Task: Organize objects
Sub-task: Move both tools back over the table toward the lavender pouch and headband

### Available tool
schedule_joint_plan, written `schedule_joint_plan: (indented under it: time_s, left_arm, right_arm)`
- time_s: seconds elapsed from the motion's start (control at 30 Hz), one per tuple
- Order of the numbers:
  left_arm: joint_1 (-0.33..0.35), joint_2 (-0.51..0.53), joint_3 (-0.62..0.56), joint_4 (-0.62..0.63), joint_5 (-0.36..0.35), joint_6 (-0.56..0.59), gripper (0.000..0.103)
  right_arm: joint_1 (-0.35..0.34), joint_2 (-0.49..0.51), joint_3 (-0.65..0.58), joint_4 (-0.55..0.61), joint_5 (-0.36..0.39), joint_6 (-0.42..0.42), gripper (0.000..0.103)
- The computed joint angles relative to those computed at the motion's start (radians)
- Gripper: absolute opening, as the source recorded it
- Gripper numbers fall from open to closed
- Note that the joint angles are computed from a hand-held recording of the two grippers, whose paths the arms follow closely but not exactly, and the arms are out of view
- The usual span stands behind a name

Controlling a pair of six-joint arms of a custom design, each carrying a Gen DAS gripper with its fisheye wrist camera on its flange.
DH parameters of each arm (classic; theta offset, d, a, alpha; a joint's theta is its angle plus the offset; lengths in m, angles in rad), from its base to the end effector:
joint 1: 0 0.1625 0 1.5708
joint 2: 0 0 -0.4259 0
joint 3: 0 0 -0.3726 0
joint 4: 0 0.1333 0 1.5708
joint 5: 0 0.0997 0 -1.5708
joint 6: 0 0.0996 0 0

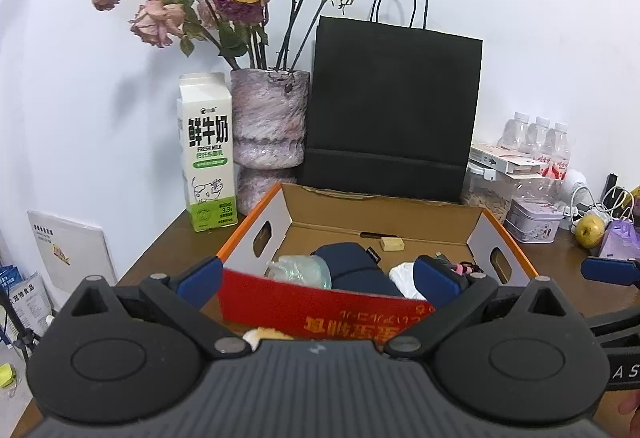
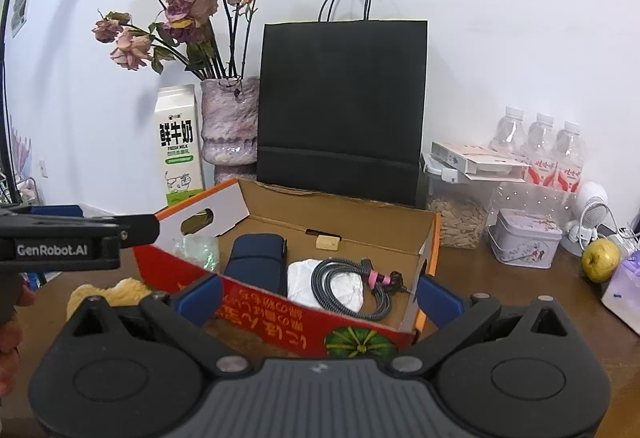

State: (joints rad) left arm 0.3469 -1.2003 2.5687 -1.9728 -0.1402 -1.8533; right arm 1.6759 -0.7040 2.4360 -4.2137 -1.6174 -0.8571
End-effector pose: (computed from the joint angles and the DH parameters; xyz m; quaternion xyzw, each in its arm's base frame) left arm -0.1791 -0.3114 0.1046 0.0828 0.7300 -0.5692 0.3692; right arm 0.1704 -0.3888 0.0882 0.4064 -0.8006 0.4013 0.1809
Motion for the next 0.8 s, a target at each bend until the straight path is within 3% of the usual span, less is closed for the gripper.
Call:
schedule_joint_plan:
  time_s: [0.17,0.57,0.8]
  left_arm:
    - [-0.065,-0.019,-0.022,0.244,-0.054,-0.207,0.103]
    - [-0.213,-0.024,0.004,0.406,-0.193,-0.414,0.103]
    - [-0.295,-0.006,0.056,0.31,-0.272,-0.375,0.103]
  right_arm:
    - [-0.009,-0.002,0.05,-0.049,0.006,-0.009,0.103]
    - [-0.039,0.027,0.158,-0.184,0.042,-0.036,0.103]
    - [-0.083,0.05,0.212,-0.243,0.065,-0.05,0.103]
